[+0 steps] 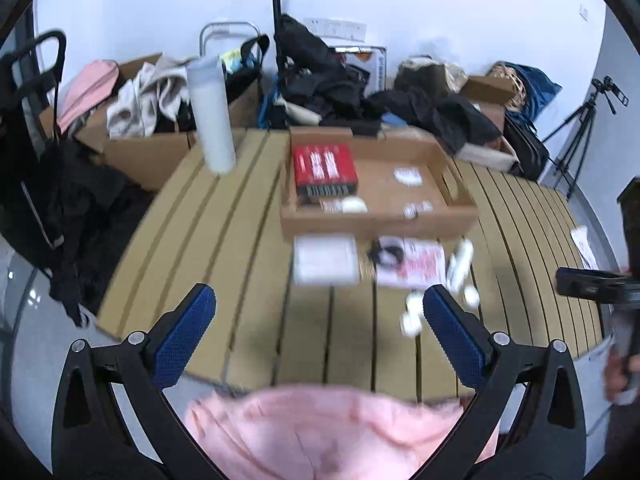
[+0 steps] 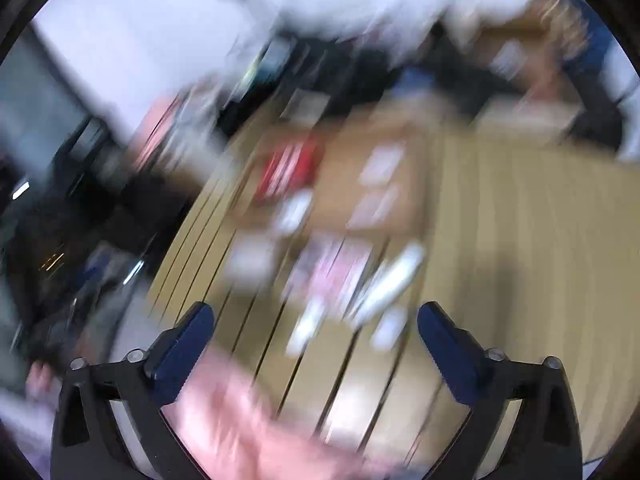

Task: Organize objects
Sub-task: 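Grasp a small white cap with the left gripper while the right gripper grasps a white lid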

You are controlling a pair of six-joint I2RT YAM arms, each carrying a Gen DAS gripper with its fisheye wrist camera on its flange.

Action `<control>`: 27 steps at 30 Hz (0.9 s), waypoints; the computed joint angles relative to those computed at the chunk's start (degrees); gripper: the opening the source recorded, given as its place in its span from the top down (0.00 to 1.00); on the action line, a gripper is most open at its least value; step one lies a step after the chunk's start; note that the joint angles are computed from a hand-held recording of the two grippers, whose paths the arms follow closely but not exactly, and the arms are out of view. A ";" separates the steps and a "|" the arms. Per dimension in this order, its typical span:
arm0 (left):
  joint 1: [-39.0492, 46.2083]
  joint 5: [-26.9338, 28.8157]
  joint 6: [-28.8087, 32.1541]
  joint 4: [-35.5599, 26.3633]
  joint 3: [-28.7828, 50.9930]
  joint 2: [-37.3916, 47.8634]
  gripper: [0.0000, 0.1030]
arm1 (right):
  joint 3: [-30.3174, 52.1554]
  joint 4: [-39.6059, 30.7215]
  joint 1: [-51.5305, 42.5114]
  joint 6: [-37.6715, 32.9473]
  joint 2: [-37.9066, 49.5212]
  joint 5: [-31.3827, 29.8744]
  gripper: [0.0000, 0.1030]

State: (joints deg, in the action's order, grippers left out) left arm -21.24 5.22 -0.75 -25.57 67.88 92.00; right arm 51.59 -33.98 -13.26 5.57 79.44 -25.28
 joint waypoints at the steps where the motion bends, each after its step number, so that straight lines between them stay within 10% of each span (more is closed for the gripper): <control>1: -0.25 0.08 -0.88 3.23 -5.88 -3.31 0.00 | -5.74 4.40 1.74 2.28 -3.70 6.81 0.00; 4: -1.54 -0.88 -1.82 9.71 -17.47 -10.65 0.00 | -18.79 11.85 10.73 5.26 -13.36 24.25 0.00; 9: -3.12 3.51 -3.08 15.00 -29.63 -17.07 0.00 | -33.36 15.79 23.77 15.52 -26.26 32.45 0.00; 14: -10.55 -3.66 -3.46 21.17 -30.53 -11.20 0.00 | -35.97 18.09 33.08 16.15 -25.52 39.83 0.00; 23: -13.21 2.71 -9.90 28.07 -13.47 13.45 0.10 | -33.75 38.30 10.96 2.12 -4.99 21.79 0.00; 27: -13.62 2.93 -11.43 24.11 -4.54 23.18 0.24 | -29.04 44.40 6.68 0.54 5.42 19.43 0.17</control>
